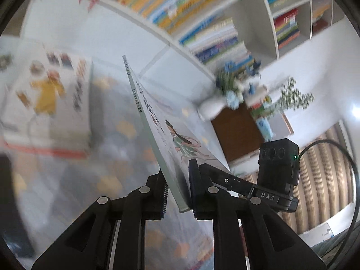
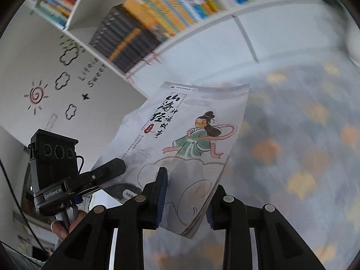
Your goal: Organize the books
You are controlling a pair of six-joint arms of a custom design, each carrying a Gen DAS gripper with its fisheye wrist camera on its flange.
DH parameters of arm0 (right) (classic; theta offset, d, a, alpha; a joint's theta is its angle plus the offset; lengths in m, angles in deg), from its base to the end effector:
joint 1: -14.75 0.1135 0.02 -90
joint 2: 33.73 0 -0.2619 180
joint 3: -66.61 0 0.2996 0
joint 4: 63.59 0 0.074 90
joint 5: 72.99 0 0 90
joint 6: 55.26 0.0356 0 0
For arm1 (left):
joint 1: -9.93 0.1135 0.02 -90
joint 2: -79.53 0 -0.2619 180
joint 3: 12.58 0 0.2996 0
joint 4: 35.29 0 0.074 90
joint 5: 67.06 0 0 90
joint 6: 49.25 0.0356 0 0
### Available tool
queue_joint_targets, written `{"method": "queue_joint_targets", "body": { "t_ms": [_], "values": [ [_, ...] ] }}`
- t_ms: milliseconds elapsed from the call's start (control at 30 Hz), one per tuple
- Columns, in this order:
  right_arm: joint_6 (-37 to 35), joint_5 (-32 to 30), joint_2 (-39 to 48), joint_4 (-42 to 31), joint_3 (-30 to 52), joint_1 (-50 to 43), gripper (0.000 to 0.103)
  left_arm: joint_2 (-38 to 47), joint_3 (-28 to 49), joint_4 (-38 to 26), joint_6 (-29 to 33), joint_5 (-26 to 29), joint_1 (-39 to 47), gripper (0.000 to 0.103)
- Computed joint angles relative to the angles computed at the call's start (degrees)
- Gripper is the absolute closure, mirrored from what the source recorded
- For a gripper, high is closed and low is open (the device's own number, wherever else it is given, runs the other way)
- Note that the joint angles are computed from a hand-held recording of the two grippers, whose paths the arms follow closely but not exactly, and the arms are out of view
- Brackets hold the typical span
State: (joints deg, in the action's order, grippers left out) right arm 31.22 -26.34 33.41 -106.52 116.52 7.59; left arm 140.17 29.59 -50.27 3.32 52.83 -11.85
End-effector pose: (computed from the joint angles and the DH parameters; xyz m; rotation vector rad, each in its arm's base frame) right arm 0.2552 -0.0074 0.1794 -0.1792 2.4251 0.8969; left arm 0.2379 -0.1142 0.1890 0.0138 2.2982 -1.1324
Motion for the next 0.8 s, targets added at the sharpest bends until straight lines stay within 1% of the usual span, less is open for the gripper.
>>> {"method": "queue_joint_targets", "body": {
  "t_ms": [133, 233, 300, 433, 567, 667, 767, 800],
  "values": [
    [7.6, 5.0, 7.0, 8.4, 6.7, 10.5, 0.073, 2.6, 3.9, -1.8, 4.4, 4.1, 10.1, 0.089],
    [10.0, 10.4, 12.9, 12.7, 11.6, 16.7, 0.071, 6.6, 6.6, -1.8, 7.6, 5.8, 15.9, 0.089],
    [10.6, 12.9, 17.2, 14.4, 14.9, 19.8, 0.071, 9.5, 8.0, -0.9, 8.5, 6.5, 18.5, 0.089],
    [12.1, 14.1, 26.8, 15.8, 22.6, 23.0, 0.071, 16.7, 10.0, 3.2, 8.9, 9.2, 23.5, 0.088],
    [10.6, 17.4, 33.2, 16.0, 27.9, 25.6, 0.071, 24.7, 12.0, 6.2, 9.1, 10.3, 25.9, 0.088],
    [10.1, 17.3, 37.9, 14.8, 31.7, 26.2, 0.071, 28.3, 12.3, 7.9, 8.6, 10.2, 26.6, 0.088],
    [10.3, 16.0, 40.4, 14.6, 32.5, 26.1, 0.071, 30.4, 11.0, 10.3, 7.6, 11.3, 27.4, 0.088],
    [10.4, 15.5, 41.1, 15.0, 32.2, 26.1, 0.071, 30.8, 10.5, 10.6, 7.8, 11.5, 27.6, 0.089]
  ]
}}
